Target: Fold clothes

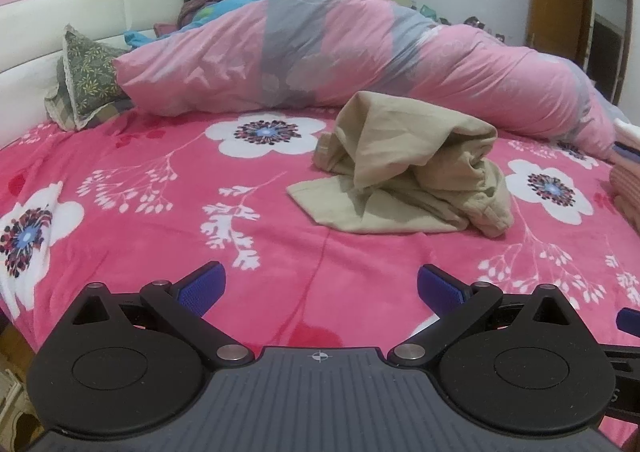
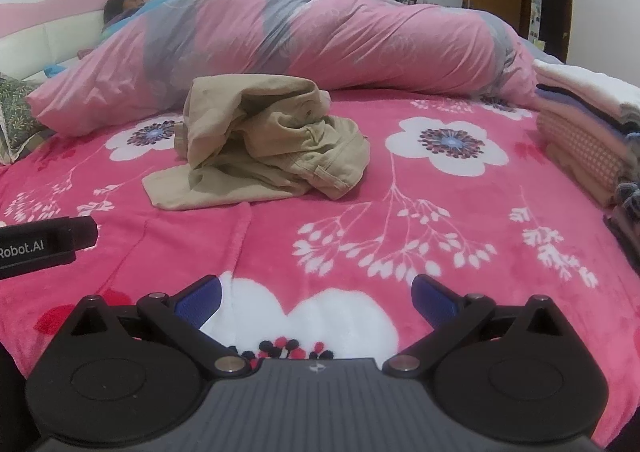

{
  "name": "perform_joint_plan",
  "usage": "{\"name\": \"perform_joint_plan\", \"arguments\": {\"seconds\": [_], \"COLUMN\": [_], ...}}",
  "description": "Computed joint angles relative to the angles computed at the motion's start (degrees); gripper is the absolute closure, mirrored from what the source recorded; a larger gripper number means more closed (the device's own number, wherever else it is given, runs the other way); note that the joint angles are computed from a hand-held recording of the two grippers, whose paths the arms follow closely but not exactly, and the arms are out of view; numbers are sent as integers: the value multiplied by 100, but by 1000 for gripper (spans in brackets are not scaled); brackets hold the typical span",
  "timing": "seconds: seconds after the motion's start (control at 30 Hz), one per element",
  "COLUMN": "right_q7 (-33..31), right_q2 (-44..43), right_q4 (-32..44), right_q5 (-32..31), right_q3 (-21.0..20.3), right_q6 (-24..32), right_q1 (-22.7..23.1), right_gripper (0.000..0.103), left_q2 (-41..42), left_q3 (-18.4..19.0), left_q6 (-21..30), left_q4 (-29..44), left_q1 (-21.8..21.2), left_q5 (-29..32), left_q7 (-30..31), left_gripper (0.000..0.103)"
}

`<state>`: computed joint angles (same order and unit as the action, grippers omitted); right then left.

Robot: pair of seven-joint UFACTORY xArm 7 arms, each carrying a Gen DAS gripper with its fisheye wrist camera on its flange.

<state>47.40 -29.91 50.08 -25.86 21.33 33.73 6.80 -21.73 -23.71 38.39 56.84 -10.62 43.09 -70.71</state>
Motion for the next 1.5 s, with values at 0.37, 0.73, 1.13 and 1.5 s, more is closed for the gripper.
{"name": "perform_joint_plan", "arguments": {"seconds": [0.37,0.73,1.13,1.5], "right_q7": [13,42,23,66], "right_q2": [67,95,171,286], "right_q4": [71,97,166,194], "right_q5": [-13,-43,-51,-123], "right_q3": [21,5,-5,-27], "right_q6": [60,74,90,50], "right_q1": [34,73,108,109], "right_gripper": [0,0,0,0], "left_q2": [98,124,137,37], "left_q3": [57,88,80,87], "left_q6": [90,49,8,-459], "left_q4": [75,81,91,-130], "left_q1": [-92,-147,-135,23], "left_q5": [-29,-108,-68,142], "left_q7": [121,214,206,-109], "left_gripper": [0,0,0,0]}}
